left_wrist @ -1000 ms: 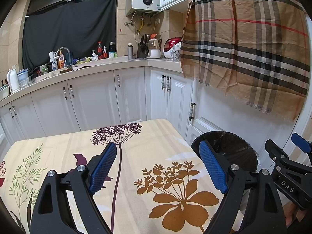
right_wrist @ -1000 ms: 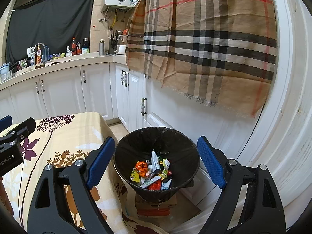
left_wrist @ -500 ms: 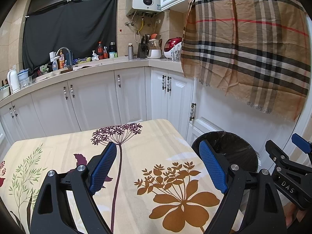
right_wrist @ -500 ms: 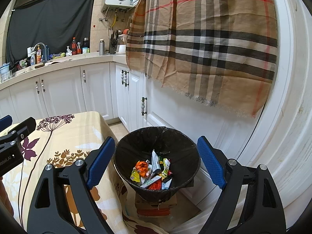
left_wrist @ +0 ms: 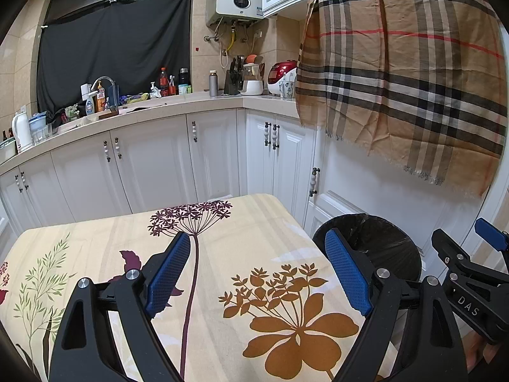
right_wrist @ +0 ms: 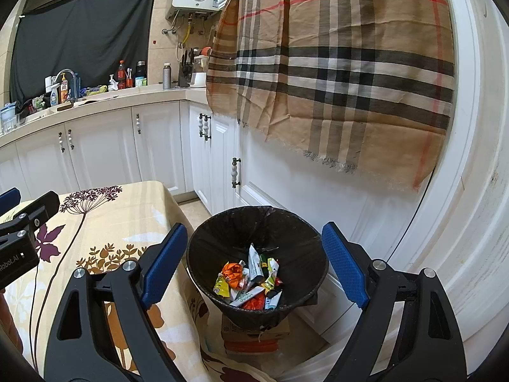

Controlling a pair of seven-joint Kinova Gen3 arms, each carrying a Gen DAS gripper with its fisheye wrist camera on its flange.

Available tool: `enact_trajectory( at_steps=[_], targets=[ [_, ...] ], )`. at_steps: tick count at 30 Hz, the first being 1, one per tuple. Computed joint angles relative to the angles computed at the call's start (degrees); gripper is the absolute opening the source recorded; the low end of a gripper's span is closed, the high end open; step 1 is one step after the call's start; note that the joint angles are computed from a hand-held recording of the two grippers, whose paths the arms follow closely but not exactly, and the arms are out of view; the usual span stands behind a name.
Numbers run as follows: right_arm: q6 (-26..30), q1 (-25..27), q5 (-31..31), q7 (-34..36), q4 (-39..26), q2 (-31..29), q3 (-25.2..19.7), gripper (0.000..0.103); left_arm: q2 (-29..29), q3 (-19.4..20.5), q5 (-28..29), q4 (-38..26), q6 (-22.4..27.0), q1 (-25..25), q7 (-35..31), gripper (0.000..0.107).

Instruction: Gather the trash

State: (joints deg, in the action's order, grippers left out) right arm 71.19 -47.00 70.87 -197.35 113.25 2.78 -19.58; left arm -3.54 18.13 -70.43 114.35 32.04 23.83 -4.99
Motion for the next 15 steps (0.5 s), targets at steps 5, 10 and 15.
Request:
enact_trajectory(
  at_steps=[5, 10, 15],
  targets=[
    [-0.08, 0.0, -0.02, 0.09, -0.02, 0.03, 0.03, 0.084, -0.11, -0.08, 0.15, 0.05, -0.49, -0.13, -0.18, 0.084],
    [0.0, -0.19, 0.03, -0.08, -0.01, 0.24, 0.05, 0.084, 0.09, -0.09, 0.46, -0.14, -0.19, -0.01, -0.28, 0.084],
    [0.15, -0.53, 0.06, -0.42, -0.19, 0.78, 0.01, 0.084, 0.16, -0.39, 1.35, -0.36, -0.36, -0.2, -0.82, 0.084]
  ],
)
